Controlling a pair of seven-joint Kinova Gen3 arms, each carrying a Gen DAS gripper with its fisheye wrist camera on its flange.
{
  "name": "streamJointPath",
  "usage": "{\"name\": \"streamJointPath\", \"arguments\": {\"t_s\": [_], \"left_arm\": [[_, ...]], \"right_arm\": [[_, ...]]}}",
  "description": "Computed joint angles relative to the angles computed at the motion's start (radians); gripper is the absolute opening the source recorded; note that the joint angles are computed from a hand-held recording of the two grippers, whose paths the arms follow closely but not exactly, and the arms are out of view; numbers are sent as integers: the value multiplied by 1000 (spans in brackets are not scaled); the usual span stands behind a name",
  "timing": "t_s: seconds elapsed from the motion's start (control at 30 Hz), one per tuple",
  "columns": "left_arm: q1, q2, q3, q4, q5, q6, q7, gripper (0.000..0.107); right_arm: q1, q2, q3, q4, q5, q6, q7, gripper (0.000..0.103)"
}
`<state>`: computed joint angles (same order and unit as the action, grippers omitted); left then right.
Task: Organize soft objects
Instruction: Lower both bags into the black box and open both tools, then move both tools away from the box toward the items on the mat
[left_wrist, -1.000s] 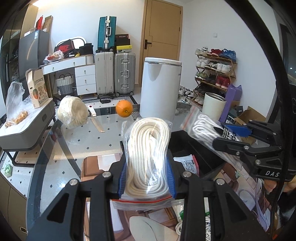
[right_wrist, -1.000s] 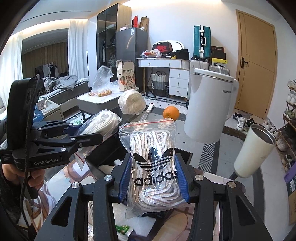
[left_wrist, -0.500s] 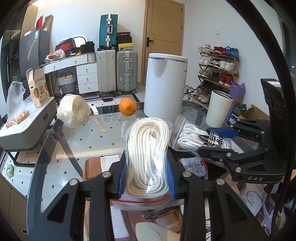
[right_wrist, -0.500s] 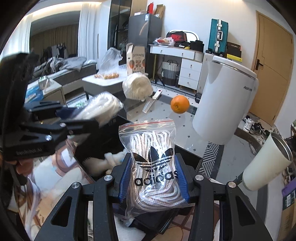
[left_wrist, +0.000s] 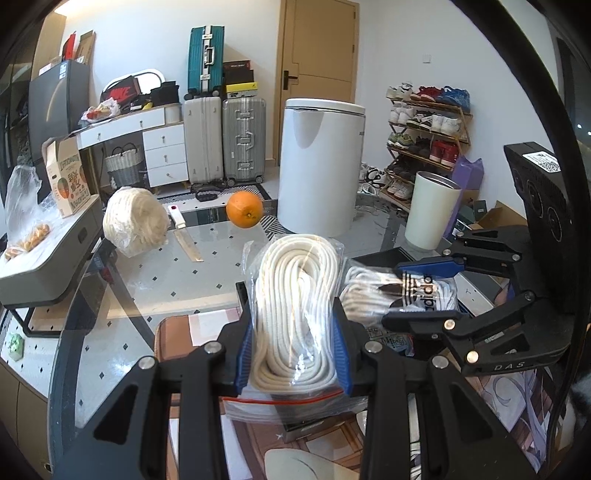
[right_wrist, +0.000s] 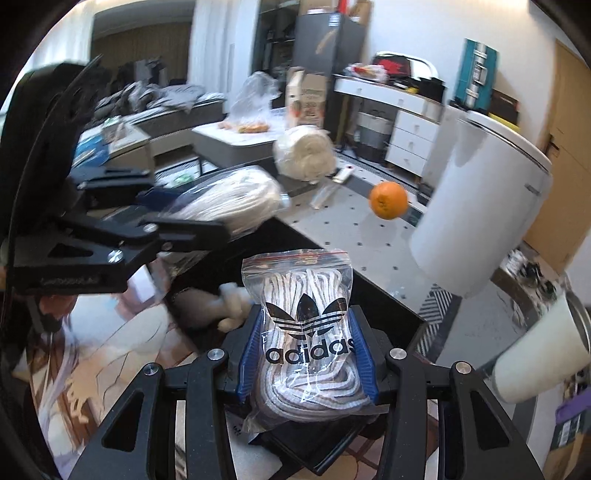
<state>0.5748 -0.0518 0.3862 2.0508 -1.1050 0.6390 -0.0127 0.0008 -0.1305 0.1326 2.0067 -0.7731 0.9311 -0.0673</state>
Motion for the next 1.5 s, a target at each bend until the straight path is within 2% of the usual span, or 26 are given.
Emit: {"name": "streamJointPath", "arguments": {"t_s": [0.23,0.4,0.47,0.53,0.63,0.8,0.97,1.17,1.23,1.37,1.43,1.5], "left_arm": [[3,6,-4,-7,8,-5,-29,35],[2,2,-9,-6,21,-14,-50,35],[0,4,-9,-8,30,-17,-68,35],[-2,5,-9,-9,32,-23,-78,35],[-4,12,-14,-13,35,-44,-86,35],[2,35,-23,-27,38,-72,-108,35],[19,72,-50,-65,96,-91,-203,35],[53,133,-94,-131,221,-22,-308,38],[68,125,-109,-122,226,-38,-315,45],[91,102,-108,-113,209,-25,-281,75],[96,83,-98,-95,182,-25,-239,86],[90,54,-84,-63,147,-45,-192,88]], "right_arm": [[-29,24,-30,-27,30,-2,11,45],[-47,46,-72,-22,68,-74,-8,45],[-41,33,-77,-14,59,-93,-7,52],[-48,16,-44,-8,40,-75,16,55],[-34,-6,-12,-1,15,-50,44,73],[-4,-39,39,10,-9,-22,71,79],[16,-64,83,22,-37,-5,96,82],[37,-92,123,45,-61,3,96,84],[45,-103,138,52,-66,14,92,85],[57,-126,179,67,-98,51,82,87],[68,-138,199,78,-112,73,73,89],[82,-149,225,87,-119,103,63,90]]}}
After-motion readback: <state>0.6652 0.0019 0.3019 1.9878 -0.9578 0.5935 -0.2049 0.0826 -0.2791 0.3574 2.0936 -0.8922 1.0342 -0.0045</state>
